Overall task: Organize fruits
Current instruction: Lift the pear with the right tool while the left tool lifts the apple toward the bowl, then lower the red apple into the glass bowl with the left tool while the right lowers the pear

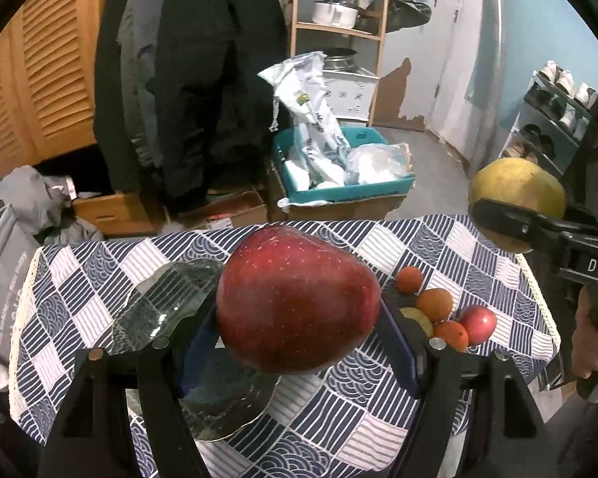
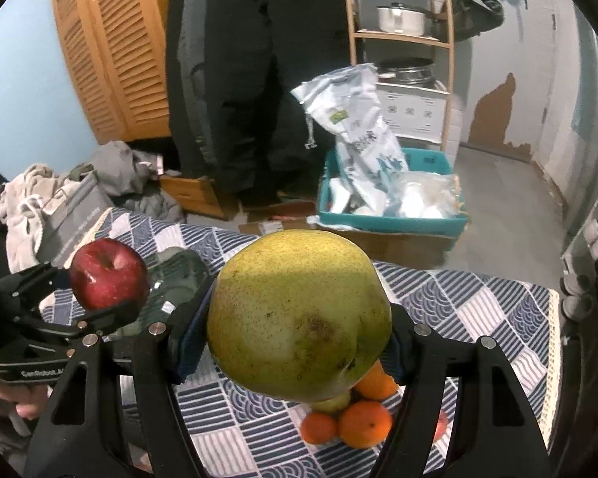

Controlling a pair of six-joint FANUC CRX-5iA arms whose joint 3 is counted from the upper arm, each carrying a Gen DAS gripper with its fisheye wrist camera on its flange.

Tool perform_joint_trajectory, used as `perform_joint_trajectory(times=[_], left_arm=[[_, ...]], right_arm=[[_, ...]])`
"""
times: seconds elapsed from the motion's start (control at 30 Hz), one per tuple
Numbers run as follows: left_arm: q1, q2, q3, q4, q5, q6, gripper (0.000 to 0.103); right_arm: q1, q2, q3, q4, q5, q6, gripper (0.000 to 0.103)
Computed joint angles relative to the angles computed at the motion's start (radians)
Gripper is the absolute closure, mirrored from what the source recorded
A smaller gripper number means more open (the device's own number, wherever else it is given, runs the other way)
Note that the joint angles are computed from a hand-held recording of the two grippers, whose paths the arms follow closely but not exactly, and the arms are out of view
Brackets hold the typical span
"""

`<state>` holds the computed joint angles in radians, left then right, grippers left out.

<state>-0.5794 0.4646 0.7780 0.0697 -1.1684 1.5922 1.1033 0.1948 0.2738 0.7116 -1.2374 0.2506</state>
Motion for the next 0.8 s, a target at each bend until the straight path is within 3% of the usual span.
perform_joint_trajectory(times=[0.53, 0.8], left_arm=[[0.075, -0.062, -0.128, -0.025, 0.026, 0.05, 0.027], [0.119, -0.083, -0.191, -0.036, 0.026, 0.084, 0.027]], right_arm=[[-0.037, 0.168, 0.212, -0.125, 0.072, 0.153, 0.032], [-0.064, 0.296, 0.382, -0.23, 0.071, 0.255, 0.032]])
